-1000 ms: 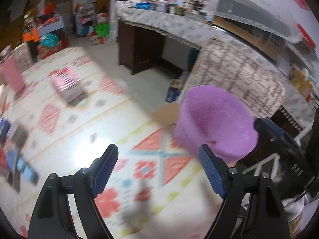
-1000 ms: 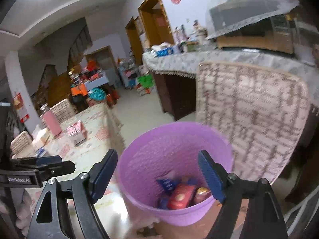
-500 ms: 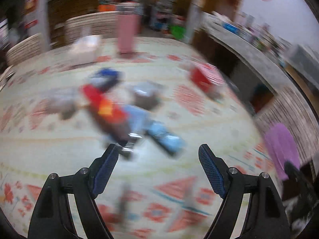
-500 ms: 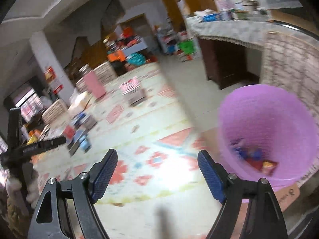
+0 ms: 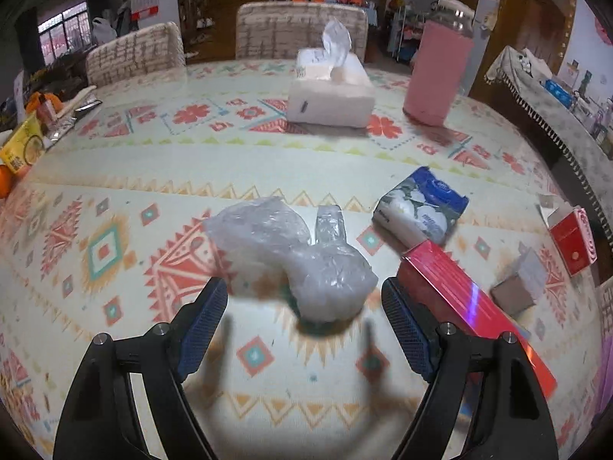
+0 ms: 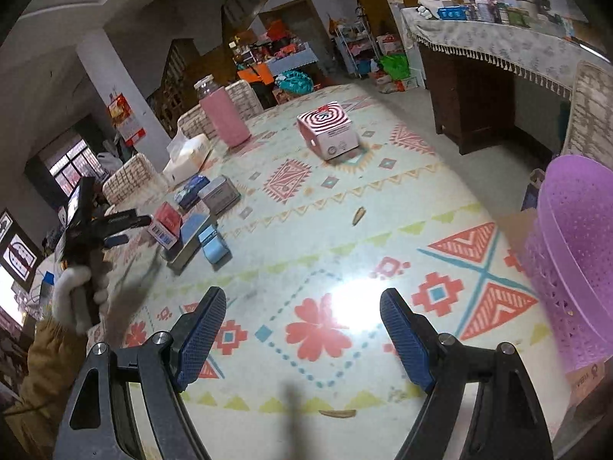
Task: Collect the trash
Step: 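Grasp the clear plastic bag with the left tool while the right tool grasps the red cigarette pack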
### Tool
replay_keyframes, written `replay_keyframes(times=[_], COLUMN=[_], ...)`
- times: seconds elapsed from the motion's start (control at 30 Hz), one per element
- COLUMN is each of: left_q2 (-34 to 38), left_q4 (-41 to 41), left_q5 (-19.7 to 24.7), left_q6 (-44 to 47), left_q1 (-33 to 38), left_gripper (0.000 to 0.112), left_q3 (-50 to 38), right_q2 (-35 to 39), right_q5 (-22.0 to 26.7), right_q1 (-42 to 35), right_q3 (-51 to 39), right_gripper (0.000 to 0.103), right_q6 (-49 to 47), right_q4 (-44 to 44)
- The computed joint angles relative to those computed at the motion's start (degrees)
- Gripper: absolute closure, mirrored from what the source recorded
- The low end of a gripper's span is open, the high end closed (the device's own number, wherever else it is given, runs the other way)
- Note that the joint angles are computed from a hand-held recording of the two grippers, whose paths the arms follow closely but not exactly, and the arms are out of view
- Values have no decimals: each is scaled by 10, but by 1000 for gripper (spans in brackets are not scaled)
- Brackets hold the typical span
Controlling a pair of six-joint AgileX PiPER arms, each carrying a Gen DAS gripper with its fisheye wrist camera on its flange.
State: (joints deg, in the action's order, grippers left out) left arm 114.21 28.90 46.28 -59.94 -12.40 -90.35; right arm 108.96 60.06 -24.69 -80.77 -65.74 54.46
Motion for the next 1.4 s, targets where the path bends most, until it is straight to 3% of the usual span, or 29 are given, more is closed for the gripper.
replay_keyframes(times=[0.03, 0.07, 0.1, 0.2, 0.4, 0.63, 0.87, 0.97, 1.07, 1.23, 1.3, 1.4], left_q2=[3, 12, 25, 7, -112, -200, -225, -238, -250, -266, -271, -271], left_q4=[-8, -22, -35, -24, -43, 14, -77, -103, -137, -180, -189, -192], left_q5=[-7, 1, 23, 19, -59, -124, -189, -203, -217, -231, -234, -235], left_q6=[13, 35, 54, 47, 13, -55, 31, 46, 67, 88, 92, 92], left_q1=[2, 1, -2, -14, -22, -28, 27, 51, 77, 106, 112, 114], left_gripper=[46, 82, 84, 86, 86, 86, 86, 86, 86, 85, 85, 85], left_q3=[0, -11, -26, -2, 138, 239, 282, 300, 315, 334, 339, 340], right_q2=[-3, -6, -10, -19, -29, -30, 31, 82, 134, 159, 147, 122], right_q5=[-3, -7, -12, -19, -34, -86, -166, -152, -100, 59, 57, -37], right_q1=[3, 8, 15, 36, 109, 234, 361, 393, 420, 419, 422, 449], right_q3=[1, 2, 3, 2, -10, -29, -132, -209, -281, -326, -313, -281], right_gripper=[17, 17, 17, 17, 17, 17, 21, 23, 30, 30, 30, 30], right_q6=[1, 3, 5, 13, 26, 38, 139, 214, 268, 184, 168, 217], right_q4=[-3, -5, -7, -13, -23, -53, -181, -245, -291, -186, -179, -257])
